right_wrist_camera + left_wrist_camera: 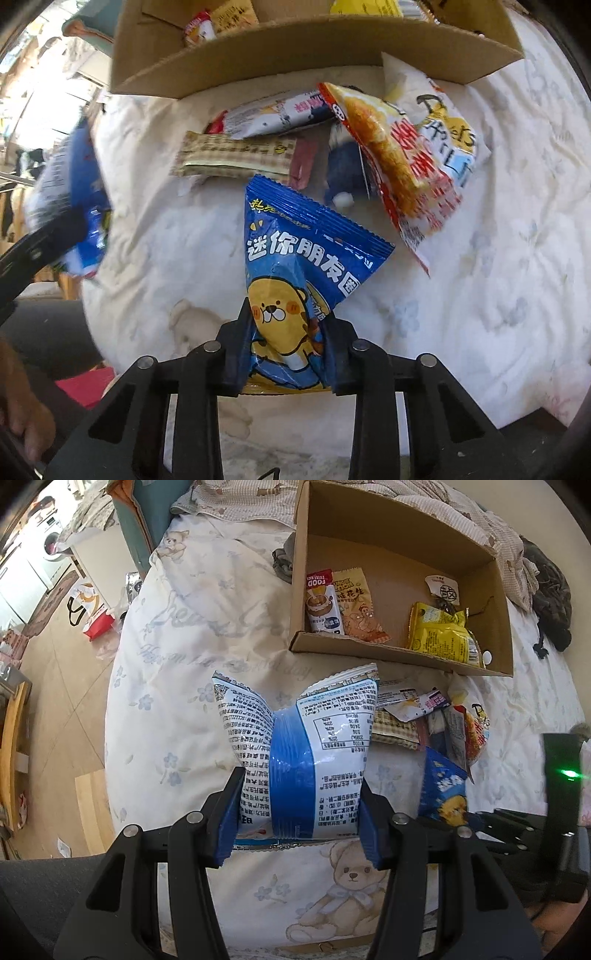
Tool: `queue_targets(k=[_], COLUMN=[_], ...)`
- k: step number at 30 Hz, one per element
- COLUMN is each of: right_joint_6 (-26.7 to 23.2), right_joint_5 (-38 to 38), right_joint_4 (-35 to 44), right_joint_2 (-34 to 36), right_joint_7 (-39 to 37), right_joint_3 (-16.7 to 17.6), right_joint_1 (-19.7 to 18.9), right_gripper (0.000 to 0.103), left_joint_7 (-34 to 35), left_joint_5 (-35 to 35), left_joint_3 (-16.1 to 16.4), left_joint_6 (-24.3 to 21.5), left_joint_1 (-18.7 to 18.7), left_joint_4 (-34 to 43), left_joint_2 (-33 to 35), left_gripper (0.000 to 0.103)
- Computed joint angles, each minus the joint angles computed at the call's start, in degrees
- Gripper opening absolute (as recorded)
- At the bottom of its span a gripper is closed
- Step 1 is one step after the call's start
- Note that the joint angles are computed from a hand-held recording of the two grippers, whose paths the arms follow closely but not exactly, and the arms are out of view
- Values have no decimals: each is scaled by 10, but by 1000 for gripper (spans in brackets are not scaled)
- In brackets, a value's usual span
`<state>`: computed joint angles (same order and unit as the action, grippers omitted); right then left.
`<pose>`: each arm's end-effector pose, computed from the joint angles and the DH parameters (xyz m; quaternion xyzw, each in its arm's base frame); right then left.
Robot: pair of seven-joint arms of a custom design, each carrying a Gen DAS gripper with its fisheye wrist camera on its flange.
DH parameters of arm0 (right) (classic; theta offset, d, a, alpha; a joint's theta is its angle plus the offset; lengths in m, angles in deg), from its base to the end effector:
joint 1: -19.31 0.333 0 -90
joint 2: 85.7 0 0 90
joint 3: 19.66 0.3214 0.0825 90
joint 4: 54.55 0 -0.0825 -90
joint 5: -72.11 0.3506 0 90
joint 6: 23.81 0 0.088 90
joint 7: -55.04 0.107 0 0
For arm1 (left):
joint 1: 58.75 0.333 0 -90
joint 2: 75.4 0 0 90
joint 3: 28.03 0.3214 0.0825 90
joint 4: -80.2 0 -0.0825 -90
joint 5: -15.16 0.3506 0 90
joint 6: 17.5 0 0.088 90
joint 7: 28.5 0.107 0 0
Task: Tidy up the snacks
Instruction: 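Lift the blue-and-white packet with left tool while right tool grasps the blue bear bag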
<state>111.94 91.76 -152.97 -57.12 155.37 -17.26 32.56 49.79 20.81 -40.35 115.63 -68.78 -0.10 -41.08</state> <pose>0.6350 0.1783 0.3392 -0.6468 0.7464 0.0773 0.1362 0.6786 -0.2380 0.4144 -0.6300 0.7581 -0.1552 0.0651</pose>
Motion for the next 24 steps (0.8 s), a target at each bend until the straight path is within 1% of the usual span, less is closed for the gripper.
queue_targets(k=[4, 6, 13, 16, 17, 19, 20, 21, 24], right_joint_6=[22, 42, 94, 140, 174, 218, 239, 263, 304], right_joint_5=[43, 76, 147, 192, 232, 309, 331, 346, 388], right_joint_4=[-33, -57, -109, -131, -140, -154, -158, -163, -164], right_joint_2=[-32, -49, -96, -122, -128, -141, -146, -150, -154], right_joint_7=[-33, -56, -107, -144, -167, -216, -232, -243, -267], right_joint_3=[16, 26, 37, 42, 51, 66, 66, 66, 67], right_joint_1=[-15, -22, -22, -26, -31, -39, -38, -35, -30], right_gripper=[33, 33, 33, 33, 33, 33, 33, 33, 33], left_joint_7=[0, -2, -11, -17, -19, -20, -21, -23, -23], left_joint_5=[-2, 0, 10, 16, 19, 17, 14, 11, 8], left_joint_3=[-1, 1, 4, 7, 8, 6, 4, 3, 1], left_joint_6=[10, 17, 48, 79, 85, 90, 94, 99, 120], left_joint_1=[4, 4, 7, 8, 7, 11, 13, 15, 18], left_joint_4=[-13, -20, -50, -70, -74, -80, -84, -89, -104], left_joint_2=[-9, -14, -32, -45, -49, -52, -55, -57, -66], left_gripper=[50, 50, 50, 50, 50, 50, 50, 50, 50])
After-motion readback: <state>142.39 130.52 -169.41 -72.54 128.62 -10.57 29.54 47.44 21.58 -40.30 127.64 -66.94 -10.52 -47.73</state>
